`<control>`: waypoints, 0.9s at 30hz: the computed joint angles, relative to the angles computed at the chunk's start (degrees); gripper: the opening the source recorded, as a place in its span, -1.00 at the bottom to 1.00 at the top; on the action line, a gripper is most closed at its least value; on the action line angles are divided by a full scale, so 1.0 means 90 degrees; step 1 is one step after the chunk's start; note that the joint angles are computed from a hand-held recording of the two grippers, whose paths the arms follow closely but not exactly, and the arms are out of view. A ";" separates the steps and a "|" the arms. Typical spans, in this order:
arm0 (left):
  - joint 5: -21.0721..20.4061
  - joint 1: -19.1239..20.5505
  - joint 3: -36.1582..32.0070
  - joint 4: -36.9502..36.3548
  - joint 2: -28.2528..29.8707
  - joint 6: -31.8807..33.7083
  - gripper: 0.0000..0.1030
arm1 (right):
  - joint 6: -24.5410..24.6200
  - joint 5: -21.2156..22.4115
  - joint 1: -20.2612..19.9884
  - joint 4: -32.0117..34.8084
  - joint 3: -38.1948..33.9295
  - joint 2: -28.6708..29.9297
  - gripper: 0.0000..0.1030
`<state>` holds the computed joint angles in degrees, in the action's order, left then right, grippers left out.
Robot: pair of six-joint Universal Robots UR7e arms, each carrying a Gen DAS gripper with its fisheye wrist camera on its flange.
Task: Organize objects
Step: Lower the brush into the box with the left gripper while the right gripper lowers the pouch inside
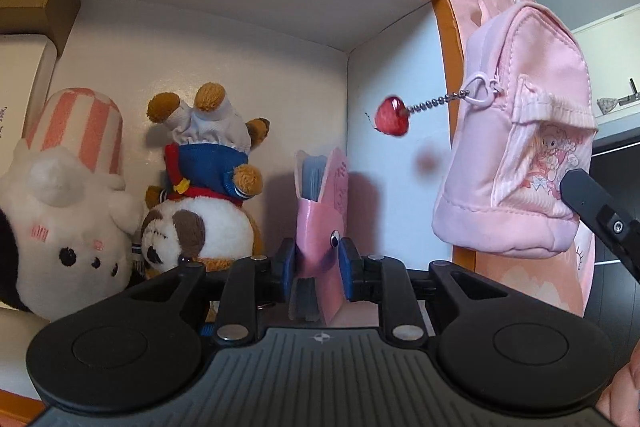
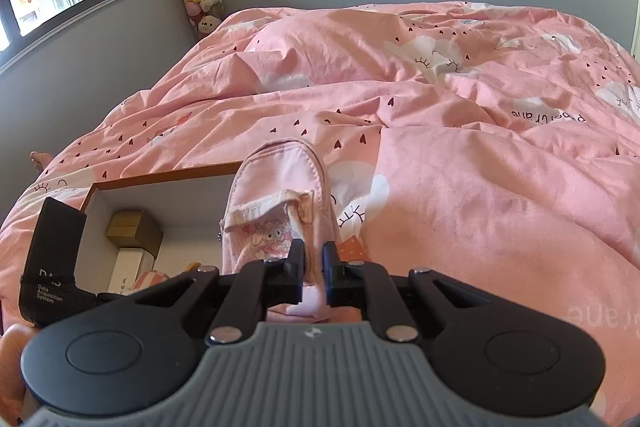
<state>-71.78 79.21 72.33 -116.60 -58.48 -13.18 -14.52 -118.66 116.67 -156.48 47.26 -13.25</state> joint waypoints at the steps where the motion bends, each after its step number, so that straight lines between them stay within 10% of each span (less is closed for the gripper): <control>1: 0.0058 -0.0016 -0.0009 0.0055 0.0004 0.0070 -0.52 | 0.0008 0.0004 0.0000 0.0008 -0.0001 -0.0002 -0.81; 8: 0.0506 -0.0214 0.0296 -0.0259 -0.0190 0.0703 -0.17 | 0.0043 -0.0016 0.0010 0.0016 0.0080 -0.0054 -0.80; 18: 0.0556 -0.0316 0.0607 -0.1447 -0.0570 0.1433 -0.36 | 0.0276 0.0247 -0.0004 0.0225 0.0189 -0.0168 -0.80; 27: -0.0148 -0.0120 0.0269 -0.1411 -0.0586 0.1589 -0.47 | 0.1248 0.0424 -0.0013 0.2137 -0.0747 0.0225 -0.80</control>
<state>-73.11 78.12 74.75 -129.31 -63.75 1.12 -3.29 -114.84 116.56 -137.25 40.53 -11.23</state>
